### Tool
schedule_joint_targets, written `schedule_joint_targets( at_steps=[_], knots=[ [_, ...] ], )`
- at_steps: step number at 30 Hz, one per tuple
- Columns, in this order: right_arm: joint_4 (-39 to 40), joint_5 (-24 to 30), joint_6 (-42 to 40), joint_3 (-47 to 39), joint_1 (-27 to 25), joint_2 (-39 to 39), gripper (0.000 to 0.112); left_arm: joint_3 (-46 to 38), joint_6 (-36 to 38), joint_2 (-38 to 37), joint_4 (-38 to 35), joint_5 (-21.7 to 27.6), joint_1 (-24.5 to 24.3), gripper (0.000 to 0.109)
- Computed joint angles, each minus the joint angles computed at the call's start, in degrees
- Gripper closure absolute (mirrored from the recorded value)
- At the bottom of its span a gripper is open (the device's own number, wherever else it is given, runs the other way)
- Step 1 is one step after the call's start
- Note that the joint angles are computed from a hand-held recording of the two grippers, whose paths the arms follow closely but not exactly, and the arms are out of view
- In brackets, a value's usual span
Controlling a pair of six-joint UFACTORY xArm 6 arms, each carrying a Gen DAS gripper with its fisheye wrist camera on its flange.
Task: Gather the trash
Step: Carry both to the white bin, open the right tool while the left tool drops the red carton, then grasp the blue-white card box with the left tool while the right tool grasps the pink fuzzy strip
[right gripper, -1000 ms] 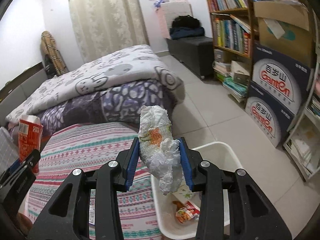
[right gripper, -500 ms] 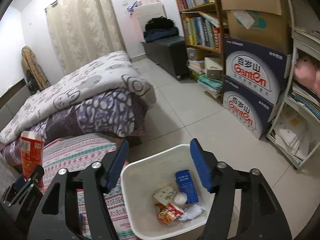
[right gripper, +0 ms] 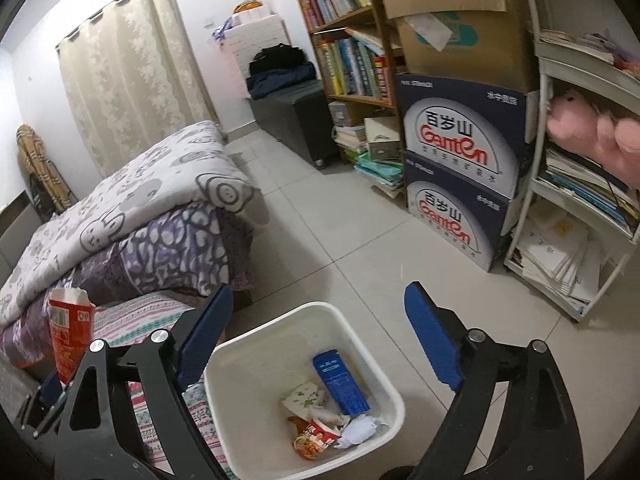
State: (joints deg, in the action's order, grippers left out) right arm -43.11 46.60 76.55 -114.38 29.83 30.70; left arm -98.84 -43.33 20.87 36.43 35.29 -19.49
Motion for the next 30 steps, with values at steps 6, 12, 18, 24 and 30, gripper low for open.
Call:
schedule_joint_targets(
  at_steps=[6, 12, 18, 24, 30],
  knots=[
    [-0.4, 0.2, 3.6, 3.9, -1.2, -2.8, 0.022, -1.4, 6.5, 1.9, -6.7, -0.5, -1.3, 0.051],
    [1.8, 0.1, 4.7, 4.9, -1.9, -3.3, 0.020, -1.2, 11.9, 2.3, -12.4, -2.1, -1.9, 0.038],
    [3.7, 0.1, 3.5, 3.5, -1.7, -2.3, 0.017, -0.8, 10.5, 1.9, -11.7, 0.2, -1.6, 0.030],
    [8.1, 0.3, -1.0, -0.6, -0.9, 0.8, 0.017, -2.7, 3.3, 2.9, -9.6, 8.7, 0.1, 0.026],
    [10.3, 1.8, -5.7, -5.0, 0.0, 3.8, 0.017, -6.2, -8.6, 5.9, -9.8, 21.1, 3.8, 0.020]
  ],
)
